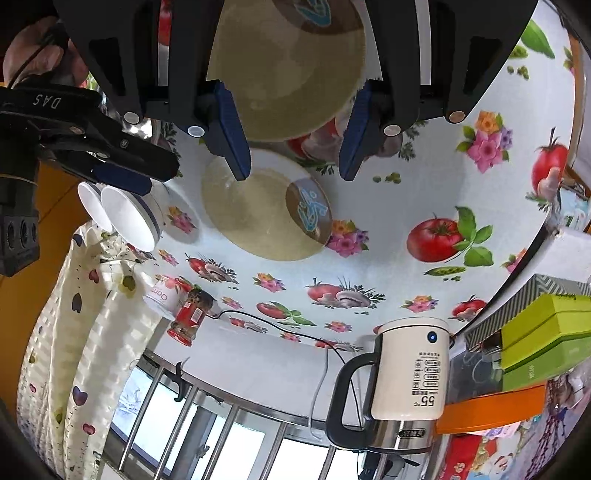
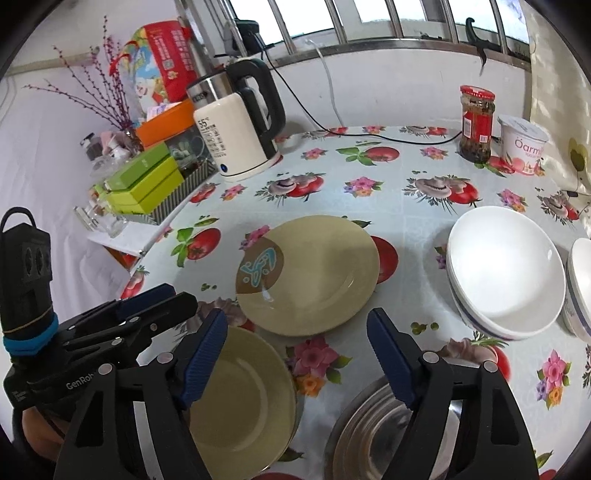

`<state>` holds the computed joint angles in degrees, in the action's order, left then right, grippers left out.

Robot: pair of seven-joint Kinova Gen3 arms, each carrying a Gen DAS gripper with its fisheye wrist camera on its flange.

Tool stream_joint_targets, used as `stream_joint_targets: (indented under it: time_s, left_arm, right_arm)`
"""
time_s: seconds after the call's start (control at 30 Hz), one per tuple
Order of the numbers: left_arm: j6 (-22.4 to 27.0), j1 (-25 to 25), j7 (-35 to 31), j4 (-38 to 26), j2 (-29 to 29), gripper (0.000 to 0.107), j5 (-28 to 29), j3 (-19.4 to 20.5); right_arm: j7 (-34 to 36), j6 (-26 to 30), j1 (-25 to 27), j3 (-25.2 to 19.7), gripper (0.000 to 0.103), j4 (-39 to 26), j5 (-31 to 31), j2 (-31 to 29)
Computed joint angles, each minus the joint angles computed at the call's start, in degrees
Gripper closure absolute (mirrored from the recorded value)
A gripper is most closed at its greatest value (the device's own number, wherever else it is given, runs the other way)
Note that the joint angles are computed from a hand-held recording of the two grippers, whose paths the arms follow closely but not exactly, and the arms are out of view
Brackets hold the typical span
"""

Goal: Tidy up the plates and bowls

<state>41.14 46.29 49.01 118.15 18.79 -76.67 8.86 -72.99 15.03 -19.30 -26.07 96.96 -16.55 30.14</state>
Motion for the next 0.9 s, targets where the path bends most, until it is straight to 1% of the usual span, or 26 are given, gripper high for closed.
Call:
stream_joint_targets:
  time_s: [0.13, 0.33, 0.43, 0.5, 0.67, 0.9]
  left_arm:
    - [-4.1, -2.7, -0.6, 0.0, 0.2, 0.056, -1.0, -1.0]
    - [-11.1, -6.1, -3.2, -0.4, 1.4, 0.056, -0.4, -3.3]
    - [-14.3, -6.8, -4.3, -0.5, 1.8, 0.056, -0.1, -4.9]
    - [-16.1, -6.8, -4.0, -0.4, 1.9, 0.056, -0.5, -6.1]
    - [-17.9, -6.9, -5.5, -0.7, 2.4, 0.056, 0.5, -7.9]
    - [-20.5, -6.8, -12.4, -2.3, 3.5, 0.056, 5.7, -10.4]
  right_arm:
    - [-3.1, 4.3, -2.6, 3.8, 0.026, -4.0, 0.0, 1.7]
    - [-7.9, 9.4, -7.8, 10.1, 0.026, -9.5, 3.1, 3.9]
    - [-9.8, 11.5, -9.2, 11.6, 0.026, -11.9, 4.5, 5.1]
    - [-11.0, 12.8, -9.8, 12.3, 0.027, -13.2, 5.2, 5.9]
    - [-12.4, 15.0, -9.9, 12.4, 0.028, -15.7, 5.9, 7.5]
    - [-13.7, 19.3, -10.1, 12.8, 0.028, -19.5, 6.2, 9.8]
